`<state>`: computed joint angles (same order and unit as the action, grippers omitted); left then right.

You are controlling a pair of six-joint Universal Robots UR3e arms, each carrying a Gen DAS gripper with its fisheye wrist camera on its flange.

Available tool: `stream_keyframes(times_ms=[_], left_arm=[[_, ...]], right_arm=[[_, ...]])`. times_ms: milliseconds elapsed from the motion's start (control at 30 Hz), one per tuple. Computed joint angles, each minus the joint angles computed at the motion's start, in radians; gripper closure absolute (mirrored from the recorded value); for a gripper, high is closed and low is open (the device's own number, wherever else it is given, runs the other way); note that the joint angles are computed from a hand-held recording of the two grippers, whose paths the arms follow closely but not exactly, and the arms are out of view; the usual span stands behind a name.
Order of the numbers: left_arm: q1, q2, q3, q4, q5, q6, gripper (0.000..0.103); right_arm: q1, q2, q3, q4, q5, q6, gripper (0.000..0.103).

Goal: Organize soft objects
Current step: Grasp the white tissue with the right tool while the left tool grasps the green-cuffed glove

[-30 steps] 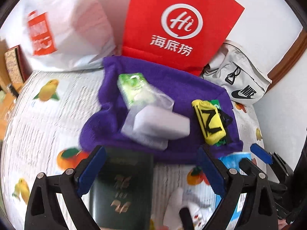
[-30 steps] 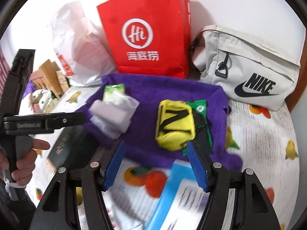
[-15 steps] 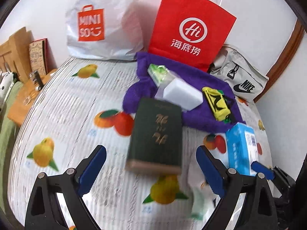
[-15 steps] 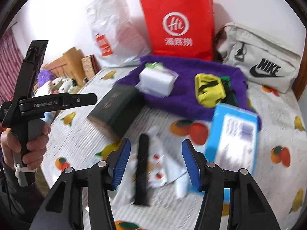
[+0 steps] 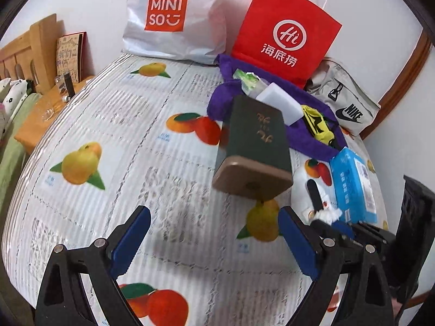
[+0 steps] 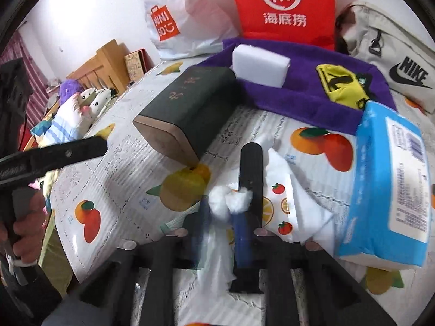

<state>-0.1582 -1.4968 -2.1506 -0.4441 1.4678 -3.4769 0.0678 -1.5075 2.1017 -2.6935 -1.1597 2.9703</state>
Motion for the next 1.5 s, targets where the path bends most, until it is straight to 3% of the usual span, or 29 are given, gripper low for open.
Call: stream_keyframes(times_ms=[267, 567, 700, 767, 933, 1000, 1067, 1167, 1500], left_arm=[[-0.009, 0.016, -0.056, 0.054, -0.014, 0.005, 0.009], [-0.153, -0.104, 0.012, 0.147, 0.008, -0.008, 0.010], [-0.205, -0.201, 0.056, 0.184, -0.011, -0.023, 0.020], [-0.219, -0.253, 0.074, 0.205, -0.036, -0.030, 0.037], [-0.234, -0.335, 0.096, 0.265, -0.095, -0.037, 0.045], [-0.250, -0.365, 0.124, 0.263, -0.088, -0.030, 0.052], [-0.265, -0.386, 0.141, 0.270, -0.073, -0.029, 0.072], [-0.262, -0.402, 0.162, 0.251, -0.081, -0.019, 0.093], [-0.236, -0.238, 0.053, 0.241, -0.023, -0.017, 0.094]], right_arm=[[0.011, -0.130, 0.076, -0.018, 0.049, -0.011, 0.087], [-0.222, -0.490, 0.270, 0.173, 0.093, -0.141, 0.087], [-0.373, -0.691, 0.360, 0.345, 0.139, -0.256, 0.087], [-0.449, -0.784, 0.396, 0.441, 0.163, -0.323, 0.087], [-0.629, -0.953, 0.457, 0.669, 0.203, -0.470, 0.087], [-0.646, -0.950, 0.479, 0.653, 0.189, -0.476, 0.087], [-0.652, -0.941, 0.497, 0.627, 0.178, -0.473, 0.087], [-0.643, -0.883, 0.519, 0.557, 0.172, -0.454, 0.087], [-0.567, -0.751, 0.518, 0.391, 0.142, -0.371, 0.087]])
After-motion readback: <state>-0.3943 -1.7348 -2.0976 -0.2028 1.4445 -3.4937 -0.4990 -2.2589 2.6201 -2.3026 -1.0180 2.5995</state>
